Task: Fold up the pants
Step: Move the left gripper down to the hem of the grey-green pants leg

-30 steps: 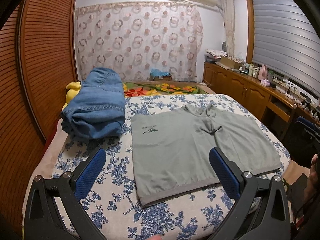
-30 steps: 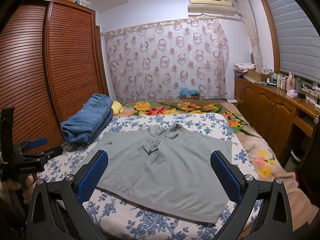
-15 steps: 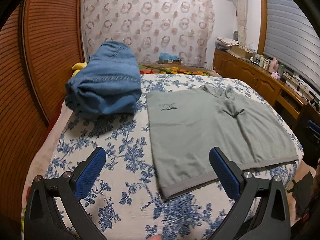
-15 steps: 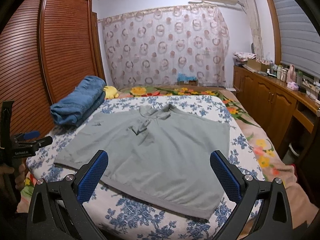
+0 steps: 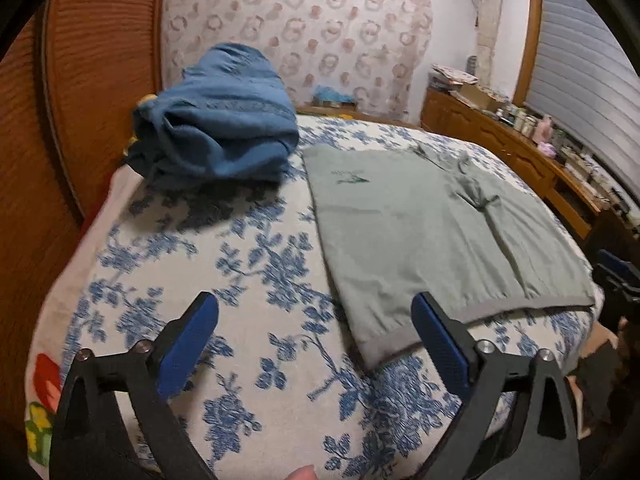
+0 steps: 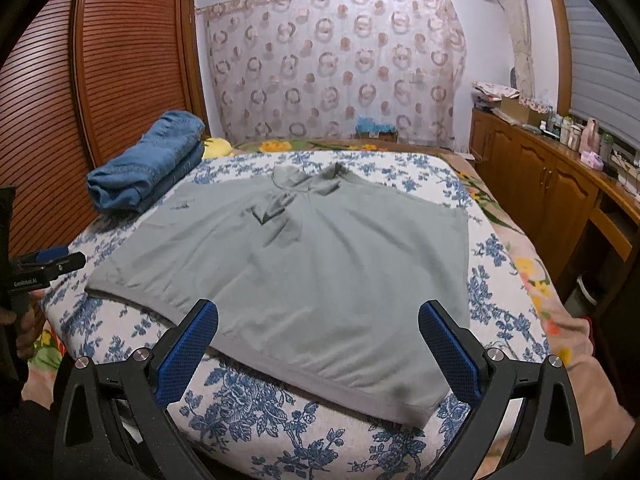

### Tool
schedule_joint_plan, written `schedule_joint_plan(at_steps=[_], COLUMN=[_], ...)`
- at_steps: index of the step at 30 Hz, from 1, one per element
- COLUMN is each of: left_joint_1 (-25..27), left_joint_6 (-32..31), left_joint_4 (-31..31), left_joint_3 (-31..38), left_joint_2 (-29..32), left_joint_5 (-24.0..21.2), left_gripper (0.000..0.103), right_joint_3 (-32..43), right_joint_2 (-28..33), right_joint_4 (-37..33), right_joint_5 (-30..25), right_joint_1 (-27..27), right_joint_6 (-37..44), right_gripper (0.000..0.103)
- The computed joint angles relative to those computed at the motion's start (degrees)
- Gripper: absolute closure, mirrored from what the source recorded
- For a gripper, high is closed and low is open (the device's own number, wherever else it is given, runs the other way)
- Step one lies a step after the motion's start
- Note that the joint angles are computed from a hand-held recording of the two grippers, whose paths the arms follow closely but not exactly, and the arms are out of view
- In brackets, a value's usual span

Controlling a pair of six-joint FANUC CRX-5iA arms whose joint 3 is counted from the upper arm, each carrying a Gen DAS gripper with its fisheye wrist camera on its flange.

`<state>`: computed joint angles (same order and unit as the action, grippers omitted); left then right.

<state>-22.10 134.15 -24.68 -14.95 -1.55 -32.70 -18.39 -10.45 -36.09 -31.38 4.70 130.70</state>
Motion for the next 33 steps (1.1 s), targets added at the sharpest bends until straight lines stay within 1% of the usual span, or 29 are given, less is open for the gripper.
schedule_joint_plan(at_steps=[3, 5, 9, 11, 12, 13, 15, 18, 22, 24, 26, 28, 31, 33], left_joint_1=[1.2, 1.9, 1.7, 1.9, 2.3, 2.4, 2.0, 1.5, -0.5, -0.9, -0.7, -0.7, -1.5, -2.0], left_joint_6=[-3.8, -7.1, -9.4, -11.9, -14.3, -15.2, -13.9, -12.3, -7.3, -7.1, -9.2, -10.0, -7.7, -7.4], left_joint_4=[3.9, 7.2, 9.2, 11.3, 13.6, 14.5, 13.2, 11.8, 6.4, 6.1, 8.0, 8.6, 5.9, 4.9], left_joint_3=[-1.5, -2.5, -2.9, -3.7, -4.4, -4.6, -4.7, -4.5, -2.3, -2.1, -2.8, -2.9, -1.9, -1.4], left_joint_2=[-0.3, -0.4, 0.0, 0.2, 0.4, 0.7, 0.5, 0.4, 1.1, 1.1, 0.8, 0.8, 1.1, 1.4], left_joint_5=[2.1, 3.5, 4.1, 5.3, 6.0, 6.0, 6.2, 6.0, 3.5, 3.2, 3.6, 3.7, 2.5, 2.2], left_gripper=[0.020, 0.031, 0.044, 0.051, 0.054, 0.056, 0.057, 0.058, 0.058, 0.059, 0.070, 0.074, 0.084, 0.088], right_joint_3=[0.1, 0.0, 0.4, 0.3, 0.7, 0.7, 0.7, 0.8, 0.9, 1.3, 1.3, 2.6, 2.8, 3.0], right_joint_2=[0.0, 0.1, 0.0, -0.5, -0.2, -0.3, -0.4, 0.1, 0.2, 0.7, 0.7, 2.0, 2.2, 2.4], right_joint_4=[0.2, 0.9, 0.4, 0.8, 0.2, 0.2, -0.6, -0.6, -0.8, -1.0, -1.1, -0.4, -0.6, -0.4], right_joint_5=[-1.0, -1.0, -2.9, -3.6, -3.9, -4.0, -4.6, -4.0, -4.4, -4.8, -5.1, -4.8, -5.0, -4.9], right_joint_1=[-0.1, 0.1, -0.7, -0.9, -1.3, -1.3, -2.0, -1.5, -1.8, -2.1, -2.4, -1.9, -2.0, -1.7], right_joint_6=[0.3, -0.2, 0.5, 0.2, 1.0, 1.0, 2.2, 2.3, 2.4, 2.6, 2.9, 1.9, 1.9, 1.8], right_gripper=[0.005, 0.005, 0.008, 0.009, 0.009, 0.009, 0.010, 0.010, 0.011, 0.011, 0.012, 0.013, 0.015, 0.017])
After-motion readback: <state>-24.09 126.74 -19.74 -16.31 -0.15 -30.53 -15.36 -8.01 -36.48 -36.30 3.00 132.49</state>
